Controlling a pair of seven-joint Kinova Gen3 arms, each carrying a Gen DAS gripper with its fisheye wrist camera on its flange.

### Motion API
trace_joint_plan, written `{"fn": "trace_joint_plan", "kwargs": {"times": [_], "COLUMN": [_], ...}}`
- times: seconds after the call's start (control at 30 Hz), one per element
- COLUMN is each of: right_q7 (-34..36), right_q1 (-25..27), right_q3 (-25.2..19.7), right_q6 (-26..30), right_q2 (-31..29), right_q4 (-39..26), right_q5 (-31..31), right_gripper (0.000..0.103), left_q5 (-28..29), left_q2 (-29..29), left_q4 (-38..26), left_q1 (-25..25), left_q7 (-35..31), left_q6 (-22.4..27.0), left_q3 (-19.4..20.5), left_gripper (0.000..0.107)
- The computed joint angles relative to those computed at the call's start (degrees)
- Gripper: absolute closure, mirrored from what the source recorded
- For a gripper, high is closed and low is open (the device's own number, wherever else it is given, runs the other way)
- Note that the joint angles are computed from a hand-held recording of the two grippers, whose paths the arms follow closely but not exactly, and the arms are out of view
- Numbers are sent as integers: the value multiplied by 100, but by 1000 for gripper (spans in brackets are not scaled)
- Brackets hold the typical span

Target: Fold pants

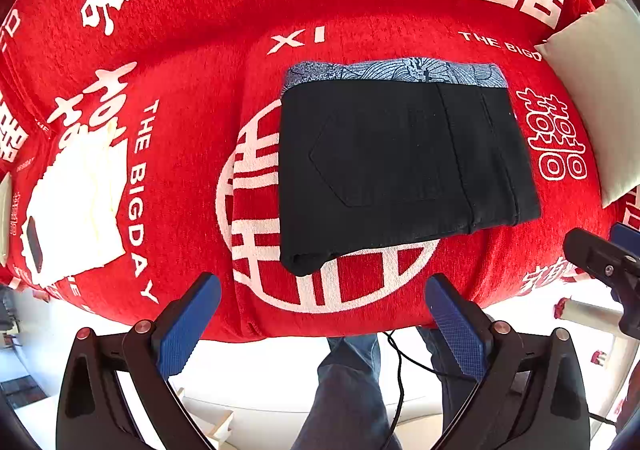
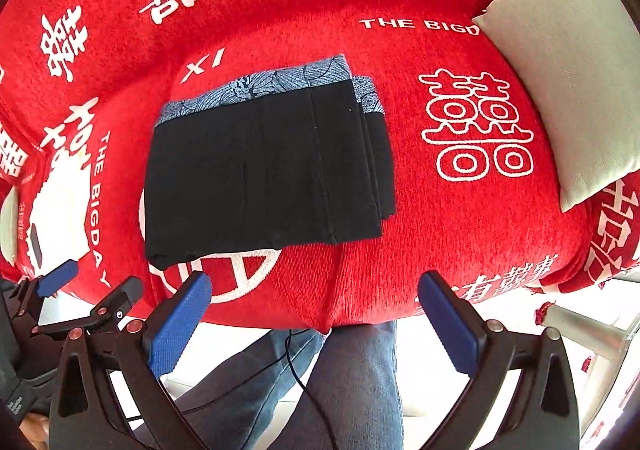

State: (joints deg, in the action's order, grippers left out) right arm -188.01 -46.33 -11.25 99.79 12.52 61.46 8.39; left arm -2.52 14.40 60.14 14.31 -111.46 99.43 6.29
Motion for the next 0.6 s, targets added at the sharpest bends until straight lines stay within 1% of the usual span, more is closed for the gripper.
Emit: {"fn": "trace_joint_plan", "kwargs": {"times": [0.13, 0.6], "right_q7": [4, 83], "right_q1": [33, 64], "right_q3": [4, 15], "right_q6": [-37, 18], "right_q2": [-10, 13], "right_q4": [8, -69], "right_q5": [-59, -85], "right_gripper": [0, 0], "left_q5": [53, 40], "left_q2": [32, 3], "left_q4": [-87, -113], "left_q1": [-17, -3], "left_q7": [59, -7], "left_q6": [94, 107], "left_q3": [-8, 2], "left_gripper": [5, 5]}}
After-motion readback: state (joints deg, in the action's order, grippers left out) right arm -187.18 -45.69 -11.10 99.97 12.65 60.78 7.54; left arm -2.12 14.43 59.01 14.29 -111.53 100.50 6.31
